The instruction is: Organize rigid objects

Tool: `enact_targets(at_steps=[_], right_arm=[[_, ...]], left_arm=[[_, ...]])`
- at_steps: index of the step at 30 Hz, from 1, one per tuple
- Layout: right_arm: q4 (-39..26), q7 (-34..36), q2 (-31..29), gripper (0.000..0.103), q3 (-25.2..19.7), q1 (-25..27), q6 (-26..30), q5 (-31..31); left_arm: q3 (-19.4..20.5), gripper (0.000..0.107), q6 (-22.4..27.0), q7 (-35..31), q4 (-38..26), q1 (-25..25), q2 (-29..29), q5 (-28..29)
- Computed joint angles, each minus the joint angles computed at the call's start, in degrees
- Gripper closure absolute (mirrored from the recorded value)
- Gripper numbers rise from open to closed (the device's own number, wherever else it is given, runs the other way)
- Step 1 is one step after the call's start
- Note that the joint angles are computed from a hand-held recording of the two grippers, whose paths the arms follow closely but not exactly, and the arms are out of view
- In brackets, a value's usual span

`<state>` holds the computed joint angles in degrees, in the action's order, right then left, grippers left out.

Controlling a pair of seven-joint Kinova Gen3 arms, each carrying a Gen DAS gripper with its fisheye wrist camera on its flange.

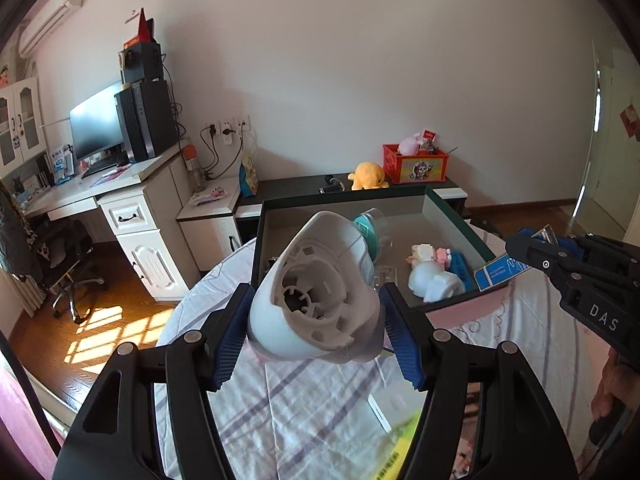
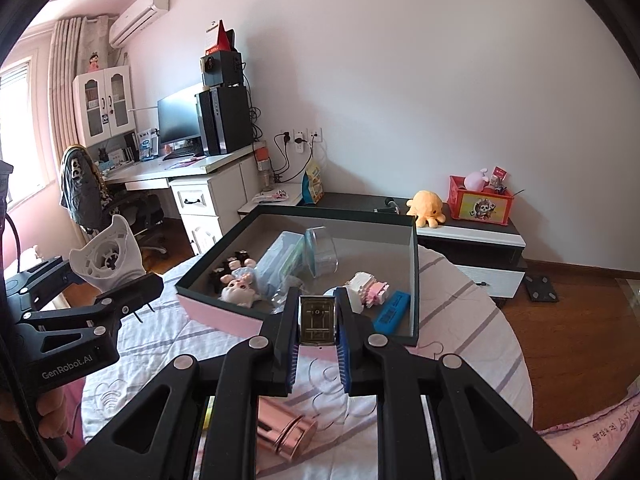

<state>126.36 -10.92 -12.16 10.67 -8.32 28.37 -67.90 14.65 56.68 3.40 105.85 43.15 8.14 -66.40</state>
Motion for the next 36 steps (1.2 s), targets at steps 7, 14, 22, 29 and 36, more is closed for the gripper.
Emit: enact_targets(at_steps=[7, 14, 22, 29, 36], right_arm=[[-12.19, -4.86, 15.63, 0.087, -3.93, 2.72, 2.41, 2.5], [-16.84, -7.34, 22.17, 0.087, -9.78, 4.94, -0.63, 3.26], [-15.53, -10.03, 21.93, 0.054, -15.37, 8.94, -3.05, 5.28], [-7.21, -3.96, 10.75, 0.022, -8.66, 5.97, -0.25, -2.16], [4.79, 5.21, -7.83, 0.0, -14.99, 19.43, 6.14, -9.4]], left_arm=[[-5.74, 0.042, -10.72, -12.09, -5.68, -8.5, 5.41, 8.1], [-9.86, 0.041, -12.82, -20.57, -10.2, -9.68, 10.61, 15.9], [-4.33, 0.019, -11.83, -10.91, -5.5, -10.8, 7.19, 6.96], [5.93, 0.005, 0.91, 3.31, 1.3, -7.37, -0.53, -2.12], [5.27, 0.005, 17.22, 15.29, 5.18, 11.21, -5.61, -4.18]])
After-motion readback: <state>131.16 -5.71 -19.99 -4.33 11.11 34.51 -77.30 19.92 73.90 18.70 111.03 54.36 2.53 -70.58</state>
